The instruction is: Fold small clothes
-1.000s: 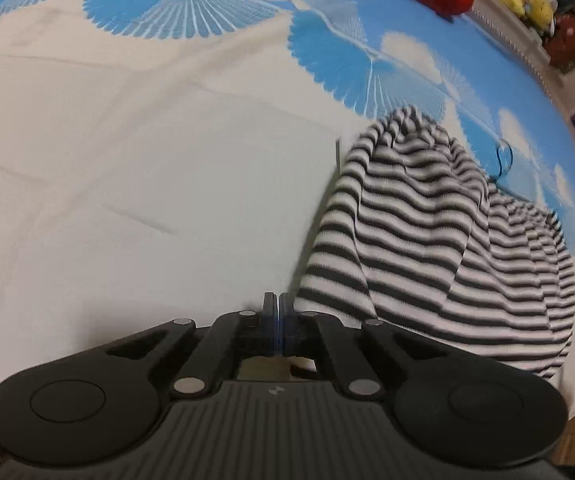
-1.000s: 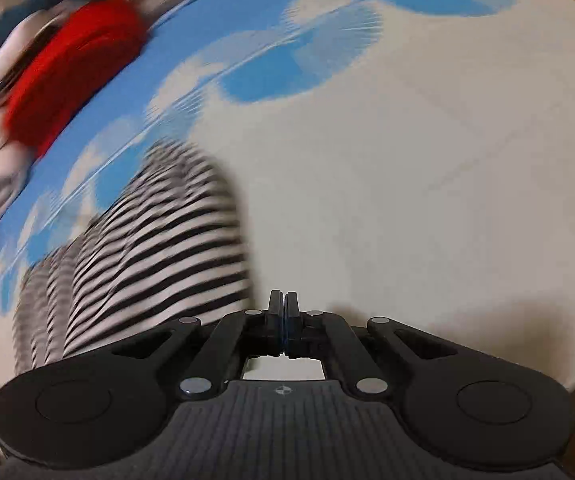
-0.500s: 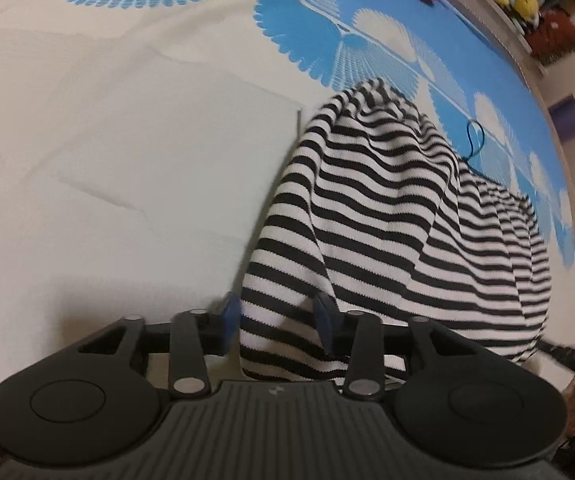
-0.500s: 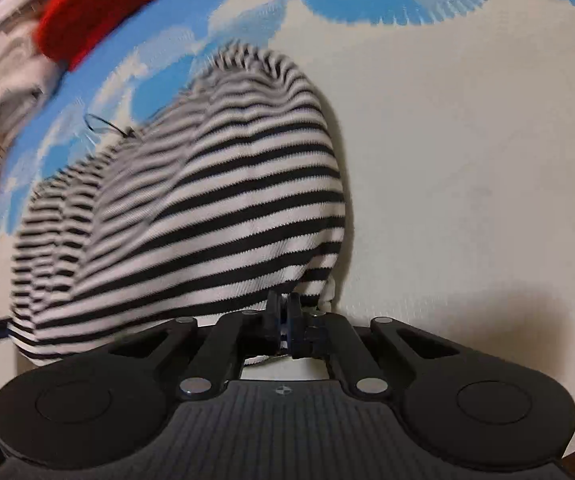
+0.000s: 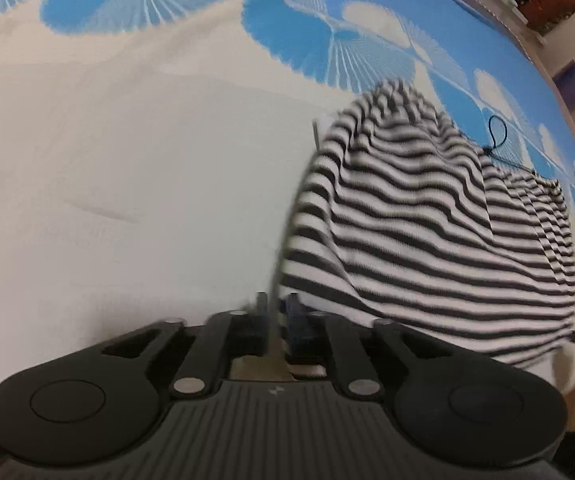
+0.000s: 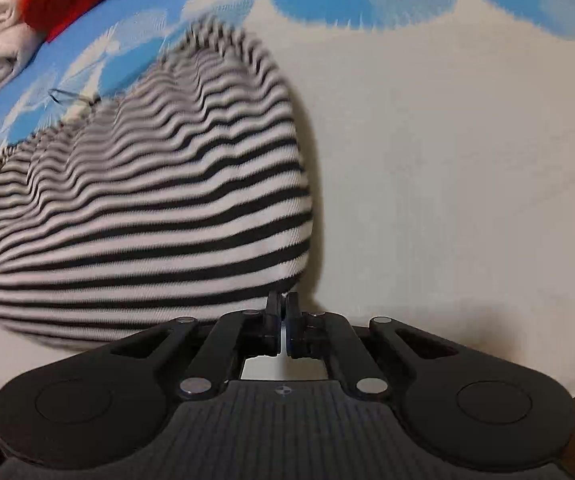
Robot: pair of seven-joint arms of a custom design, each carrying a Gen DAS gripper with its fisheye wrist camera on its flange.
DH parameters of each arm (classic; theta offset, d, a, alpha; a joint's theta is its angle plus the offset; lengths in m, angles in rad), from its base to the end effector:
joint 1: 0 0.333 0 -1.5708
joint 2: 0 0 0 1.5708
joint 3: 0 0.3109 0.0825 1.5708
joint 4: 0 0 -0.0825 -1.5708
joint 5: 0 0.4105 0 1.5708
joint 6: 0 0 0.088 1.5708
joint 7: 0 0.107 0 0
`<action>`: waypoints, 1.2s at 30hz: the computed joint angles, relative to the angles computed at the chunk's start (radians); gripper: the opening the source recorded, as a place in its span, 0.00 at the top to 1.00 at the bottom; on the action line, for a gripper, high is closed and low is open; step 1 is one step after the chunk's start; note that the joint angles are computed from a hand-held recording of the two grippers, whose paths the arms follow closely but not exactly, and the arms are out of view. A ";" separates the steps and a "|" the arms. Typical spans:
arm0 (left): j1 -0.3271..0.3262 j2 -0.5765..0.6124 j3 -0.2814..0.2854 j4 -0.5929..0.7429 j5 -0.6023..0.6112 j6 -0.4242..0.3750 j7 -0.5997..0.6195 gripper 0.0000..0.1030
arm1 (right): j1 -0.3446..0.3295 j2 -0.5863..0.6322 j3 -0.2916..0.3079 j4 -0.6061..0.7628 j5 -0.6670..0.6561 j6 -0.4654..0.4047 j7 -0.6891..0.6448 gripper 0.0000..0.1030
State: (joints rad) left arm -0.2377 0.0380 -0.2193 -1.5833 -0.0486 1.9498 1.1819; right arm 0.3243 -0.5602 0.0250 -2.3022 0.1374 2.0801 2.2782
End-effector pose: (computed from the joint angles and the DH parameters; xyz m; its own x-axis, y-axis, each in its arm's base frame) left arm 0.5614 -0.2768 0.6300 -0.0801 -0.9813 0.1750 -0.9604 0.0289 -0.2773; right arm 0.4123 0.1592 0.5801 -0.3514 -0.8849 -0.3057 -0.8943 0.4139 -0.1701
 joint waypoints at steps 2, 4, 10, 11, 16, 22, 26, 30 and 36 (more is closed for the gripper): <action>-0.005 -0.040 -0.004 -0.046 0.019 0.116 0.000 0.81 | -0.036 -0.019 0.045 0.003 -0.090 0.046 0.052 0.97; -0.001 -0.065 -0.002 -0.088 -0.104 0.221 0.057 0.81 | -0.048 -0.044 0.058 -0.021 -0.136 0.135 0.089 0.94; -0.036 0.057 -0.030 0.045 -0.174 0.070 0.223 0.62 | 0.050 0.021 -0.010 -0.011 -0.045 0.339 -0.001 0.75; -0.055 0.099 -0.034 0.095 -0.104 -0.002 0.191 0.62 | 0.065 0.064 -0.021 0.020 -0.023 0.312 -0.028 0.69; -0.102 0.152 -0.005 0.154 0.046 0.026 0.008 0.62 | 0.038 0.204 0.012 0.163 -0.033 0.045 -0.054 0.68; -0.083 0.161 -0.022 0.130 -0.024 0.290 0.007 0.66 | -0.025 0.189 0.069 0.148 -0.164 0.246 0.089 0.68; -0.155 0.287 -0.007 0.284 0.114 0.101 0.024 0.78 | -0.014 0.292 0.049 0.227 -0.139 0.184 0.082 0.67; -0.186 0.346 0.024 0.361 0.176 -0.017 -0.046 0.85 | -0.011 0.359 0.065 0.302 -0.155 0.058 0.113 0.66; -0.184 0.328 0.026 0.336 0.194 0.016 -0.058 0.85 | -0.006 0.359 0.063 0.296 -0.163 0.074 0.112 0.63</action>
